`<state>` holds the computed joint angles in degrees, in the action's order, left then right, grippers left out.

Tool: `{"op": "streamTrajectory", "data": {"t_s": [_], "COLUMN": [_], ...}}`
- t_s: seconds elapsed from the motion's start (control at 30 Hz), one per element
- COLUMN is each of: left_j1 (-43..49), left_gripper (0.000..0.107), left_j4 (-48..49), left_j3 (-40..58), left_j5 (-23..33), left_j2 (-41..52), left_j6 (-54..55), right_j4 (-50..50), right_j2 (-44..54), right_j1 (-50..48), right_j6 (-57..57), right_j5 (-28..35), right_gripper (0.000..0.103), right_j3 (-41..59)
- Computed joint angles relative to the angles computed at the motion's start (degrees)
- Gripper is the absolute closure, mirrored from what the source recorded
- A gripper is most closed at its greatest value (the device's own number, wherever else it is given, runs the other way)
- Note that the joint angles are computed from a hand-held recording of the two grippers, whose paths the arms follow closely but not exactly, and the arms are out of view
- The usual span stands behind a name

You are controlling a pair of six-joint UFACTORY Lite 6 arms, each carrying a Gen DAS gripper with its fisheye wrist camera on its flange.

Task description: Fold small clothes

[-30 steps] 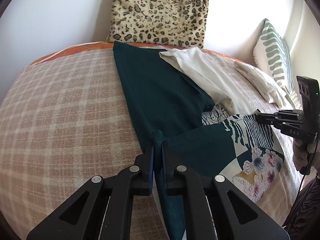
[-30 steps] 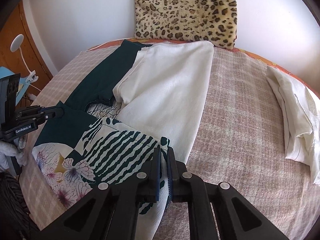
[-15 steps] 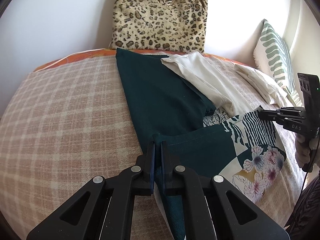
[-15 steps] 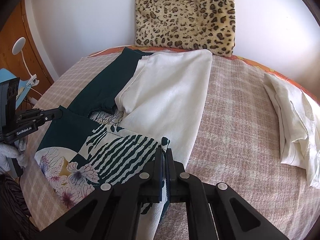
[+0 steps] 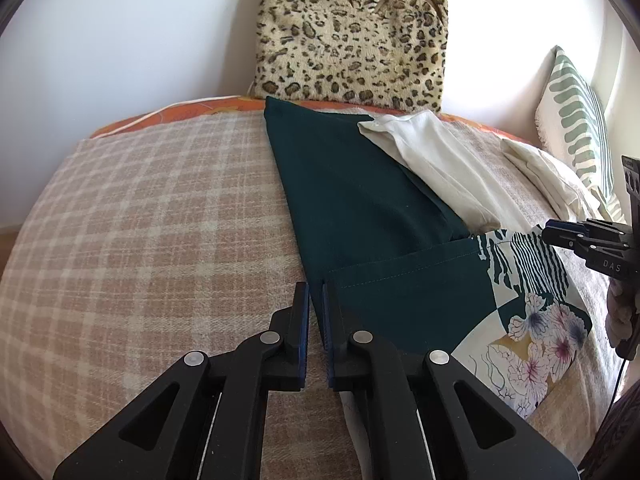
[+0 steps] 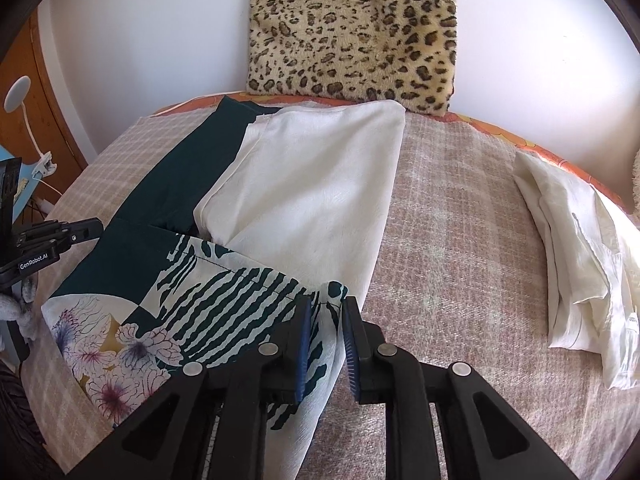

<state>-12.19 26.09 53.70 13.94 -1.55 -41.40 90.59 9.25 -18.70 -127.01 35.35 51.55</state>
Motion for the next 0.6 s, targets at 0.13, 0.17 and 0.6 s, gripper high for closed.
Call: {"op": "streamTrajectory", "data": {"t_s": [0.13,0.17,0.6], "left_j1": [-4.4,-6.2,-21.2], "left_gripper": [0.096,0.096,0.095], "left_j4": [-2.2,-2.4,13.3], "left_j3": [-3.3,-4.0,-8.0], "left_j5": [0.9,1.0,5.8], "left_j2": [-7.9,-9.2,-6.0], "left_j6": [0.2,-0.2,-21.9], "right_j4": [-3.0,-4.8,3.8], "right_j2": [-9.2,-11.6,-21.0], "right_j1": [-4.3,-5.0,9.7], "right_j6": [-1.3,-1.1,-15.7], "right_j5": [7.6,9.8,-1.4], "right_gripper": [0.077,0.077,0.079], "right_j3": [-7.4,-9.6,-28.7]}}
